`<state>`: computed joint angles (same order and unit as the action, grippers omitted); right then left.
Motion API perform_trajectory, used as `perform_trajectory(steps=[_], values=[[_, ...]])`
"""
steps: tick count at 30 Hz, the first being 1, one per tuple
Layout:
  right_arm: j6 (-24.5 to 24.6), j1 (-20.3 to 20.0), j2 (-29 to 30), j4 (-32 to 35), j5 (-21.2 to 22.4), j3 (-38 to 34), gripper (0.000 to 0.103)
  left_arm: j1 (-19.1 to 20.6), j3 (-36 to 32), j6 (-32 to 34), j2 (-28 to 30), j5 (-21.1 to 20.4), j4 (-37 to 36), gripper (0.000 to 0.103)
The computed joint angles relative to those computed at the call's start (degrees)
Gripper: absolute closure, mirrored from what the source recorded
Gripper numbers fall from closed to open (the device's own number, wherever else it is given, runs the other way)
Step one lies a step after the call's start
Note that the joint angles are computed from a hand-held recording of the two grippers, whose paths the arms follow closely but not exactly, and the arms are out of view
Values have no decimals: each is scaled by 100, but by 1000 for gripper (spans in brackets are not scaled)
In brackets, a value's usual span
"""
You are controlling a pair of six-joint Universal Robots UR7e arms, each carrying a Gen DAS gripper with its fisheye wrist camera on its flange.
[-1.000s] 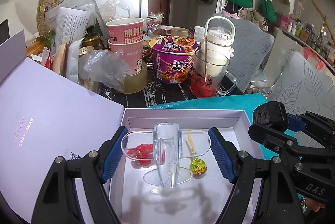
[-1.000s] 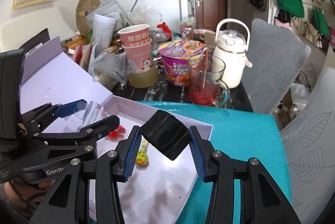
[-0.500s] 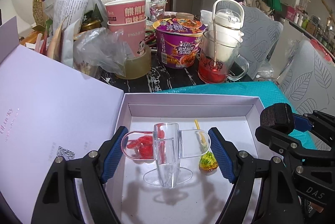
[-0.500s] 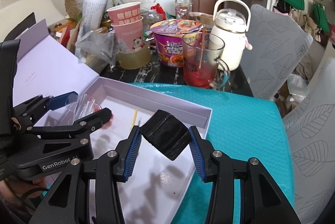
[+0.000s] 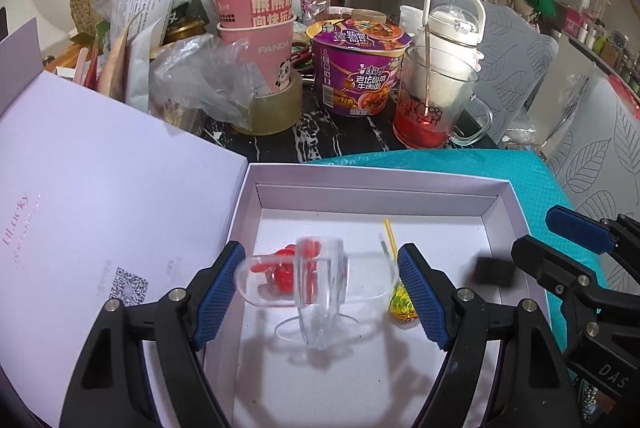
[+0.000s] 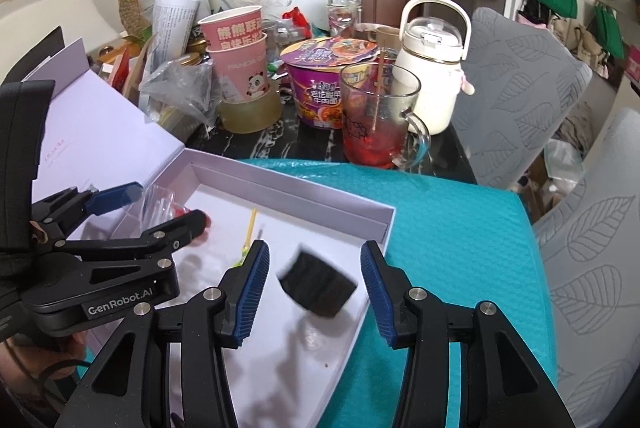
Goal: Organize rigid objects
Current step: 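Open both tools to drop the clear clip and black strap into the box, then withdraw both open tools from the box back toward the remaining items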
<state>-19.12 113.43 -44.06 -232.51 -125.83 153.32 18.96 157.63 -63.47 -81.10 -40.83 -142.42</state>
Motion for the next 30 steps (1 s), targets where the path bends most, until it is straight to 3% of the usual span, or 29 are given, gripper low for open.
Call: perform_trajectory(steps=[4, 16, 25, 30], values=[[15, 6, -63, -2, 30, 28, 53, -200, -42, -229, -129, 92, 461, 24], [73, 134, -78, 76, -23, 24, 53, -362, -63, -397, -576, 61, 957, 24], [299, 544, -315, 154, -87, 89, 53, -927, -255, -1343, -1236, -20, 2627, 24], [534, 801, -375, 197, -437, 120, 53, -1259, -234, -1727, -1623, -224, 3141, 24]])
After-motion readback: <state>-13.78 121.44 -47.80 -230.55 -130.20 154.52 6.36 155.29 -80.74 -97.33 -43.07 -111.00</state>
